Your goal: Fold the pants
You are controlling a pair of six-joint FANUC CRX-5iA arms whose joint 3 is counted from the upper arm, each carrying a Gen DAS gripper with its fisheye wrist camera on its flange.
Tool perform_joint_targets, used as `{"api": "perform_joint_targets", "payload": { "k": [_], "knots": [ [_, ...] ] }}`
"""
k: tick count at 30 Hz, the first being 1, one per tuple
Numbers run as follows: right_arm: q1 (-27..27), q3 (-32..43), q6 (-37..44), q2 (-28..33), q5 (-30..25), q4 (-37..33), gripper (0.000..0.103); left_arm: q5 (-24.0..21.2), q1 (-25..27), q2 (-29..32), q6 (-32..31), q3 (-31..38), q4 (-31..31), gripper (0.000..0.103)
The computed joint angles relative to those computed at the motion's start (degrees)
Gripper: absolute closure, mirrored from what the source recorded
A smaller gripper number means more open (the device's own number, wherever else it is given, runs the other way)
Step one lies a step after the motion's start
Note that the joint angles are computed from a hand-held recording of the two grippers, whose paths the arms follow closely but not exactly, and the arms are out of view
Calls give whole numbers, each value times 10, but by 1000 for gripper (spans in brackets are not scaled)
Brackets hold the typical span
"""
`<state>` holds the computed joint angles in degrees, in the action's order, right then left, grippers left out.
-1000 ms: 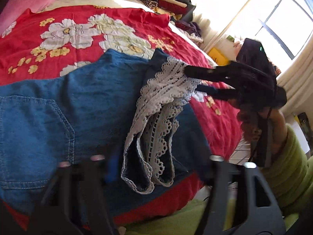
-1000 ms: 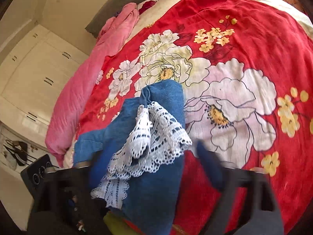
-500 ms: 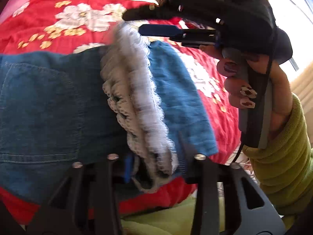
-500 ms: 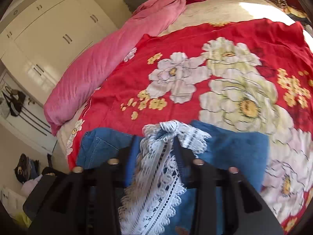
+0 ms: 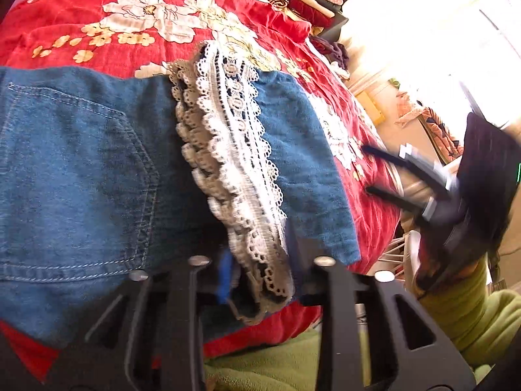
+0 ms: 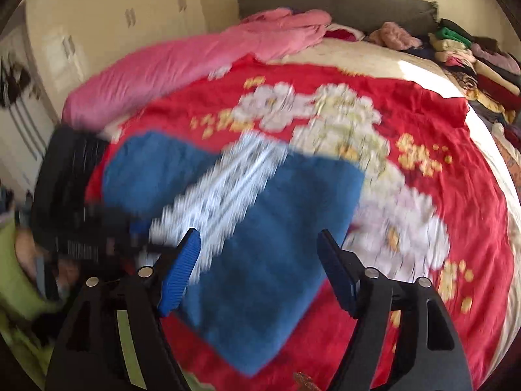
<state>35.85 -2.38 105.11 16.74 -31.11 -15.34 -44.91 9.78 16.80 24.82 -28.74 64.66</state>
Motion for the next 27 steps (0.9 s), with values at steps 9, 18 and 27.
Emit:
{"api": "perform_joint_targets", "payload": {
  "k": [9,18,27],
  "knots": [
    [33,-67,-90,14,-16,113,47,59,-3,-29,27,-17,-70,88],
    [25,-65,-95,0,-24,91,45,49,6,-36,18,-17,-65,65],
    [-3,-76,-117,-32,10,57,27,146,-23,-85,-64,-70,38,53]
  ]
}}
